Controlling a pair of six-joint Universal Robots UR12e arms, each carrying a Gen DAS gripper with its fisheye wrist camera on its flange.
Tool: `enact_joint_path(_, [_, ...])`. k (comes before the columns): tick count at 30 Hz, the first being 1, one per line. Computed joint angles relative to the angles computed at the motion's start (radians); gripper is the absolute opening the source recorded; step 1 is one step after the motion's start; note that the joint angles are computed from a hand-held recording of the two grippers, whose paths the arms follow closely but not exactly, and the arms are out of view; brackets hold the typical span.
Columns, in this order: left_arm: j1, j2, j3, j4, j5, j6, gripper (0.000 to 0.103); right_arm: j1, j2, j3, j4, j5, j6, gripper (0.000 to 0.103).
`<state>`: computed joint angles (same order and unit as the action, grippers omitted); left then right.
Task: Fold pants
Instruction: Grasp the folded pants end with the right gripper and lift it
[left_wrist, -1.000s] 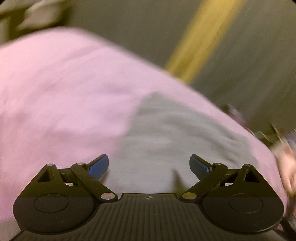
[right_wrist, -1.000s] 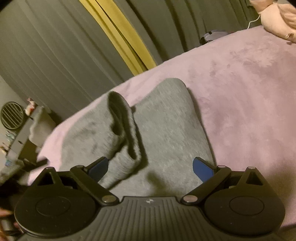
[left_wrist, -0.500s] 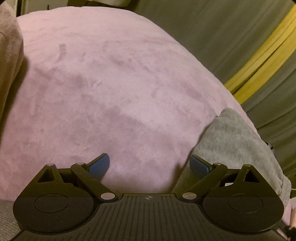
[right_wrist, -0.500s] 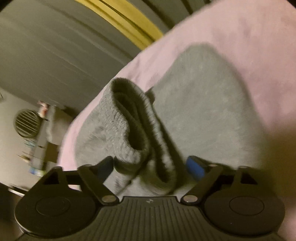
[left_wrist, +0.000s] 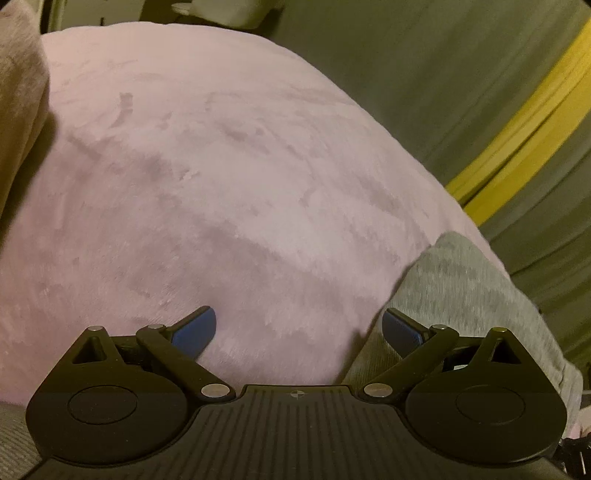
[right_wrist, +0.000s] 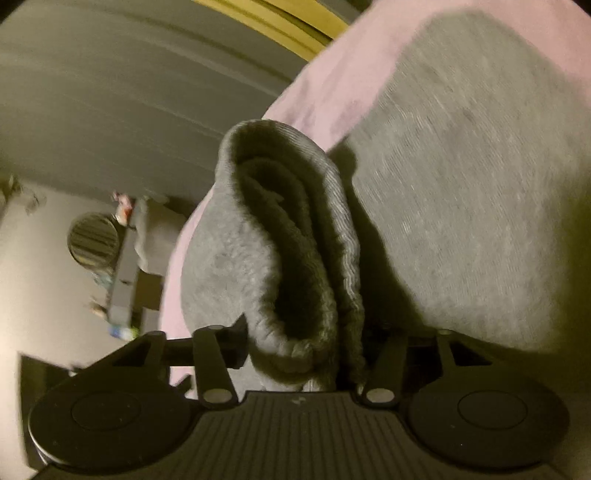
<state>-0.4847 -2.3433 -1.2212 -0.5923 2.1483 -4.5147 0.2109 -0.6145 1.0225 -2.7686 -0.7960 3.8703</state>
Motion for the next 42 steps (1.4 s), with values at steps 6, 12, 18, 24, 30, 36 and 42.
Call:
enact_joint_path(6, [-0.002,-0.006,0.008,-0.001,0.012,-0.007,0.101,0.033,-0.019,-0.046,0.148,-0.1,-0.143,0.057])
enact_joint_path(12, [-0.002,0.001,-0.024,0.062,0.026,-0.059,0.101,0.047,-0.053,-0.004,-0.036,-0.078,-0.091,0.042])
enact_joint_path(18, [-0.003,0.004,-0.029,0.071,0.026,-0.062,0.101,0.044,-0.048,-0.027,-0.256,0.002,0.086,0.042])
enact_joint_path(24, [-0.002,0.002,-0.025,0.06,0.025,-0.055,0.101,0.031,-0.083,0.015,-0.321,-0.013,0.148,0.042])
enact_joint_path(30, [-0.001,-0.001,-0.02,0.051,0.024,-0.048,0.102,0.017,-0.105,0.047,-0.355,-0.029,0.177,0.042])
enact_joint_path(36, [-0.002,-0.005,-0.009,0.03,0.025,-0.035,0.102,0.019,-0.128,0.086,-0.286,-0.082,0.107,0.042])
enact_joint_path(42, [-0.003,-0.01,0.004,0.007,0.029,-0.024,0.102,0.013,-0.153,0.15,-0.271,-0.151,0.076,0.042])
